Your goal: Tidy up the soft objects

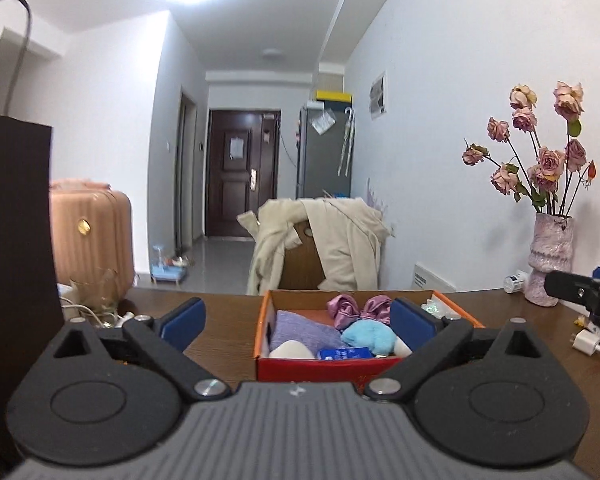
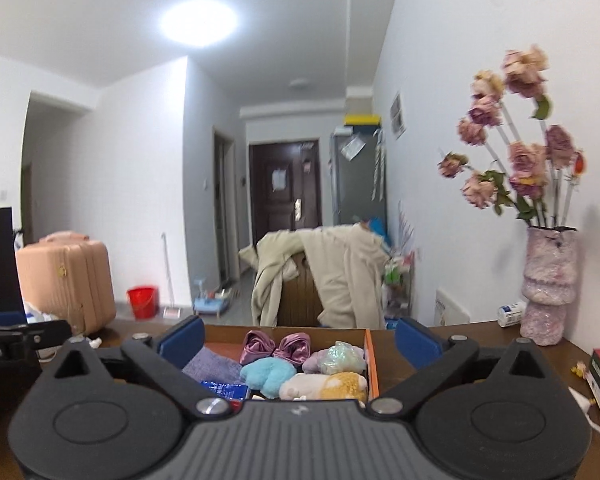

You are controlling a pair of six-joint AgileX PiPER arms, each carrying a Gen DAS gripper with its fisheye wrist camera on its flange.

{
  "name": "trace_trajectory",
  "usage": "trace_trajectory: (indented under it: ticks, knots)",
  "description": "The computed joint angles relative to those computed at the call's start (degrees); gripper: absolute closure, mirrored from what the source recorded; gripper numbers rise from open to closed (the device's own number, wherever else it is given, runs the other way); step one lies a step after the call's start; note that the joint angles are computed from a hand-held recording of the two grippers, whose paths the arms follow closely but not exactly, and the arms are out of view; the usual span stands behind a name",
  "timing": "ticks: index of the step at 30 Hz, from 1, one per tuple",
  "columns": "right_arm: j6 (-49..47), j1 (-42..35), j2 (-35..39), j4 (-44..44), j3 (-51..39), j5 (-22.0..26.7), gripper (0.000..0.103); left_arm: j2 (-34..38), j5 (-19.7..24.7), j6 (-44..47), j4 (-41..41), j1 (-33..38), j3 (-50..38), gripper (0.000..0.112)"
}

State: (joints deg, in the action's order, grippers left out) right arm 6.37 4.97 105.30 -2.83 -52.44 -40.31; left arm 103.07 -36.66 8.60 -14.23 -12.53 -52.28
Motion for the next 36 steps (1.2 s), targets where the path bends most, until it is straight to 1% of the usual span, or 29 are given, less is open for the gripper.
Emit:
trace_trajectory:
  ticks: [2,7,10,14,16,19,21,23,25,28,29,30,31,32,34,36]
  knots:
    - [-1.61,0.64,-0.11,1.97,3.02,-3.12,0.000,-0.70,-3.33,-0.21,-0.06,-0.46,3.09,0.012]
    - [-2.44,1.88,-2.82,3.49,8.68,-5.54,0.000,-4.07,-6.67,-2.13,0.91,-1.11,8.86,0.012]
    - [-3.79,3.16,-5.80,4.92,12.61,-7.01,0.000,-6.70,-8.70,-1.44,-1.57,-2.29,12.61,0.012]
    - [-8.11,6.42,-10.38,10.52,18.90,-9.34,0.000,-12.12,-11.76,0.77,-6.40,-5.22,20.22,0.010]
    - [-7.64,7.29,-12.59,10.94,22.49,-10.72,0.000,-15.43,-13.62,1.61,-7.98,-7.08,24.81,0.009]
    - [-8.52,9.83,-16.66,13.53,27.77,-10.55,0.000,-20.04,-15.43,2.72,-9.48,-10.17,30.91,0.009]
    - [-10.31,13.12,-18.86,17.85,31.36,-11.70,0.000,-22.11,-17.15,4.59,-12.03,-12.91,34.39,0.009]
    - [-12.42,17.43,-20.93,22.84,34.97,-13.11,0.000,-24.12,-19.22,7.31,-17.58,-17.25,37.65,0.009]
    - [-14.71,23.19,-23.22,30.39,38.23,-14.56,0.000,-26.58,-20.82,9.36,-24.00,-22.11,40.77,0.009]
    - [-17.07,32.92,-26.33,40.01,43.03,-16.74,0.000,-31.88,-20.69,13.70,-33.38,-29.48,44.92,0.009]
    - [-18.42,37.81,-26.84,44.87,44.59,-18.19,0.000,-34.16,-19.34,15.25,-35.61,-30.77,45.99,0.009]
    - [-19.03,42.95,-27.13,49.86,46.04,-19.64,0.000,-35.62,-19.13,16.42,-38.04,-32.32,47.05,0.009]
    - [-18.83,47.02,-27.36,53.25,47.32,-20.70,0.000,-36.46,-20.14,17.52,-41.55,-34.90,48.04,0.009]
    - [-19.22,50.19,-27.81,55.58,48.30,-20.60,0.000,-37.14,-20.59,18.52,-44.36,-36.74,48.73,0.009]
    - [-20.58,53.87,-28.18,58.72,48.86,-20.53,0.000,-38.35,-20.97,18.89,-46.81,-38.21,49.81,0.009]
    - [-22.43,55.13,-28.71,60.91,48.35,-20.82,0.000,-38.51,-21.23,18.36,-46.17,-37.78,50.24,0.009]
